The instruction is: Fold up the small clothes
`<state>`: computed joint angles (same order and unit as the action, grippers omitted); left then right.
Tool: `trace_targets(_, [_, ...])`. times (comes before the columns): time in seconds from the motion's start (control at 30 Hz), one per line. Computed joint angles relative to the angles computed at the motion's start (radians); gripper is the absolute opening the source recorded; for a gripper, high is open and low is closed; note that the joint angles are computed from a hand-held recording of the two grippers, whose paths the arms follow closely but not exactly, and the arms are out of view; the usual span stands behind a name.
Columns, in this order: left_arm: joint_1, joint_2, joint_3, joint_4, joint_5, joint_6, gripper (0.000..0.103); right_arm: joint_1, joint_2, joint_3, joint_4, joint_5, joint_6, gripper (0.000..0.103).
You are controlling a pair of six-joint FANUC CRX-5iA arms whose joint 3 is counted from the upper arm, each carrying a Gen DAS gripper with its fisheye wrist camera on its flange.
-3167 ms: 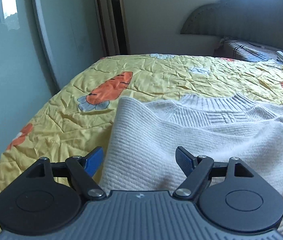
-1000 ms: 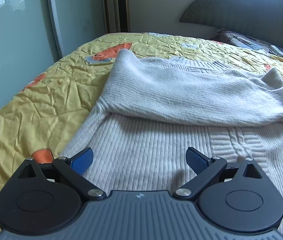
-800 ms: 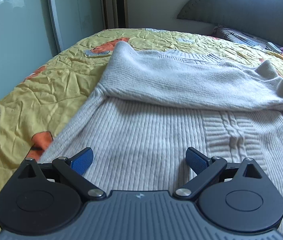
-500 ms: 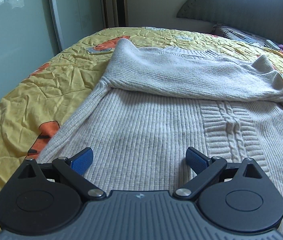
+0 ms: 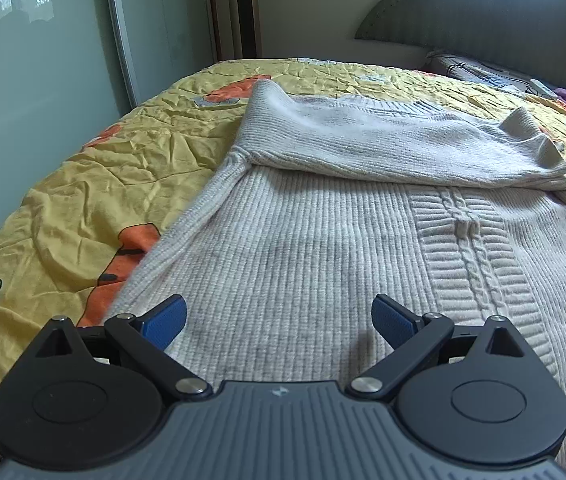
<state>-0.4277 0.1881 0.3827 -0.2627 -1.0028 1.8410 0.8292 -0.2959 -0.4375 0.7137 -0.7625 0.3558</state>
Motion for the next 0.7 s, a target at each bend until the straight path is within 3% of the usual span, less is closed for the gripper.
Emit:
trace_targets(0.43, [0.028,-0.066,-0.083,0.024,0.028,-0.042,0.1,0.027,-0.008,0.002,-0.006,0.005,0.035,0.102])
trace_targets(0.7, [0.173,-0.191,-0.264,0.299,0.102,-0.316,0.1,0.024,-0.068,-0.039,0.012,-0.003,0.004,0.102])
